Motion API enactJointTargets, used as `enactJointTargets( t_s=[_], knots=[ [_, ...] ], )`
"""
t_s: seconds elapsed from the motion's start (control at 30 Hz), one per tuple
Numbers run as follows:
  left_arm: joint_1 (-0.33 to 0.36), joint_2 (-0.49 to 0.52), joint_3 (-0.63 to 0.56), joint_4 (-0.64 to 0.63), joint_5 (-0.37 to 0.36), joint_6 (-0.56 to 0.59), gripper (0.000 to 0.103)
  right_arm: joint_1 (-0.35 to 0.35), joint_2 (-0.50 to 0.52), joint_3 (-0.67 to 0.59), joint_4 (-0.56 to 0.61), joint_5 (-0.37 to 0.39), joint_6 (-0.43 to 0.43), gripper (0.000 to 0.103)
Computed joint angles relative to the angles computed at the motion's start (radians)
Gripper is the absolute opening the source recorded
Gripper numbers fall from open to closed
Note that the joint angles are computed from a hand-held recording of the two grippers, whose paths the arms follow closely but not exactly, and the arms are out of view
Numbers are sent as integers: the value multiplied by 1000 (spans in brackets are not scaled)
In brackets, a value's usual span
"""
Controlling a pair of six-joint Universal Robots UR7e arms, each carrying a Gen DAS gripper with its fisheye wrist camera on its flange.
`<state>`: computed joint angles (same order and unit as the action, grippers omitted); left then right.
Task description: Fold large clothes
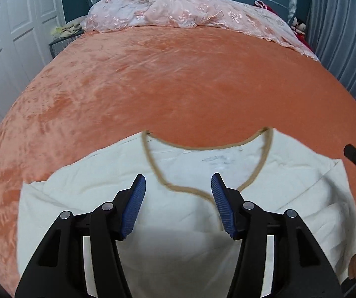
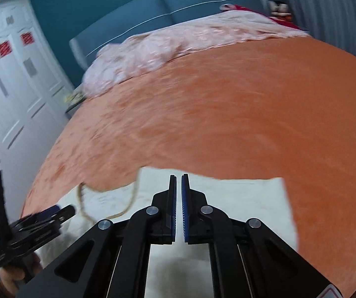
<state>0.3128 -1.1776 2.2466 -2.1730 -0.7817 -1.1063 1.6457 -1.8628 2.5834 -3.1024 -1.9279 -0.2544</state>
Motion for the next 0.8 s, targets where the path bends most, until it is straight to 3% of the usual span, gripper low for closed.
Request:
enactJointTargets(
  t_s=[0.07,0.1,0.17,0.23,0.37,0.5,0.67,0.8],
  knots=[
    [19,-21,8,18,-33,14,52,43,83,-56,177,33,36,2],
    [27,-22,10,23,-50,24,51,56,127,-70,208,38,47,2],
    [41,-9,20,6,-78,60,50,93,225,-85,206,-24,28,2],
    [37,7,38,-4,-67,74,51,90,292,-98,229,-67,19,2],
    [40,35,78,-86,-6,58,54,51,351,-48,17,-127,-22,0],
    [45,62,96,-152,51,33,55,-24,357,-5,-133,-51,-12,0],
    [40,80,126,-217,101,24,55,43,489,-3,-342,-170,-78,0],
    [39,82,152,-288,120,38,55,32,503,0,-379,-159,-103,0]
  ],
)
